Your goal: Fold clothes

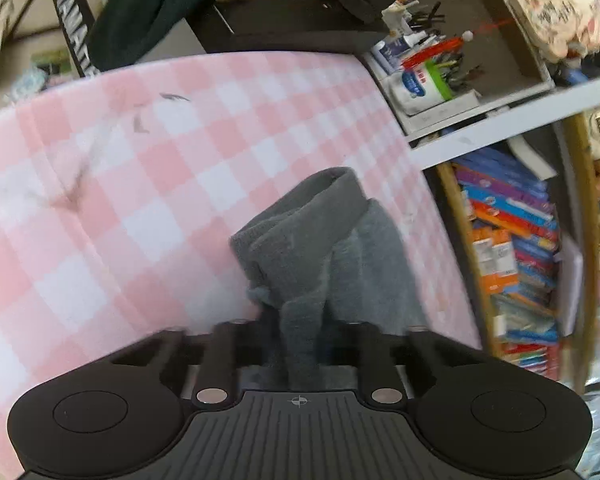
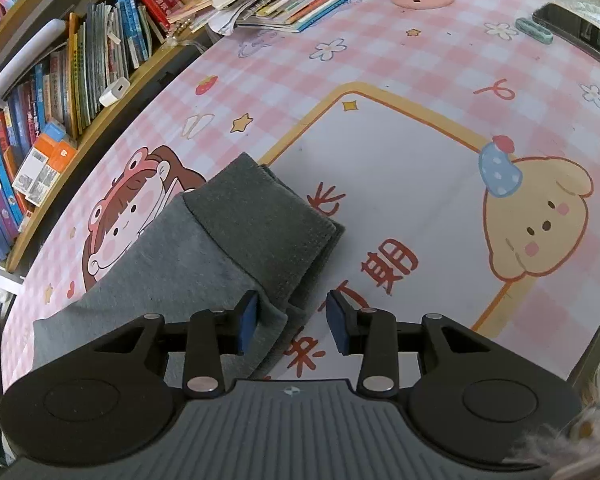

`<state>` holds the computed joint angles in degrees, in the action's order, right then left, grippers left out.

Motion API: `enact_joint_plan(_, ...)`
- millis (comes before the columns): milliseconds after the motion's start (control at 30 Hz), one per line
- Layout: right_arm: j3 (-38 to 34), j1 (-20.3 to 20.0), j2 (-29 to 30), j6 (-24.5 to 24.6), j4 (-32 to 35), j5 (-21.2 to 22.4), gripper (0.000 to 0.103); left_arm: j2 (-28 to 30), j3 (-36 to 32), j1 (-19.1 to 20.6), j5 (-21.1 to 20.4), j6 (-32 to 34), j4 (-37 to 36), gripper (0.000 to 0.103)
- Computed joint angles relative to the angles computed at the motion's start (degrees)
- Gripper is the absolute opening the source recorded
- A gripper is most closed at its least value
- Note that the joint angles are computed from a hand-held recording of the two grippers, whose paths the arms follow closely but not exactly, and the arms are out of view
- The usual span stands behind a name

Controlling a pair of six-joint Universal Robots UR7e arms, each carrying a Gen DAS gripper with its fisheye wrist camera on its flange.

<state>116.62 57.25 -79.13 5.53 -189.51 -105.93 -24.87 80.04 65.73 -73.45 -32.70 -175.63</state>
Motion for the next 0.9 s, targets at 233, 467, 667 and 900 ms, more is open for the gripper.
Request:
enact_joint_plan(233, -0.52, 0.81, 0.83, -1.09, -0.14, -0.97, 0.035, -2.59, 3.95, -2.7, -6.04, 14.27, -14.01, 0.007)
enact_joint_plan(467, -1.27, 2.28, 2.66, -4.95, -1.56, -2.91, 0.036, -2.29, 3.52, -0.39, 1.14, 10.75, -3.7, 0.007)
enact_joint_plan(667, -1.4, 2.99, 2.91, -4.9, -2.04, -4.19, 0.036, -1.75, 3.36, -0.48, 3.32, 9.09, -2.74, 0.036)
enact_joint_plan(900, -0.69, 6.44, 4.94, -11.37, -12.09, -9.85, 0.036, -0.96, 3.36, 0.28, 2.84, 5.68, -4.1, 0.049)
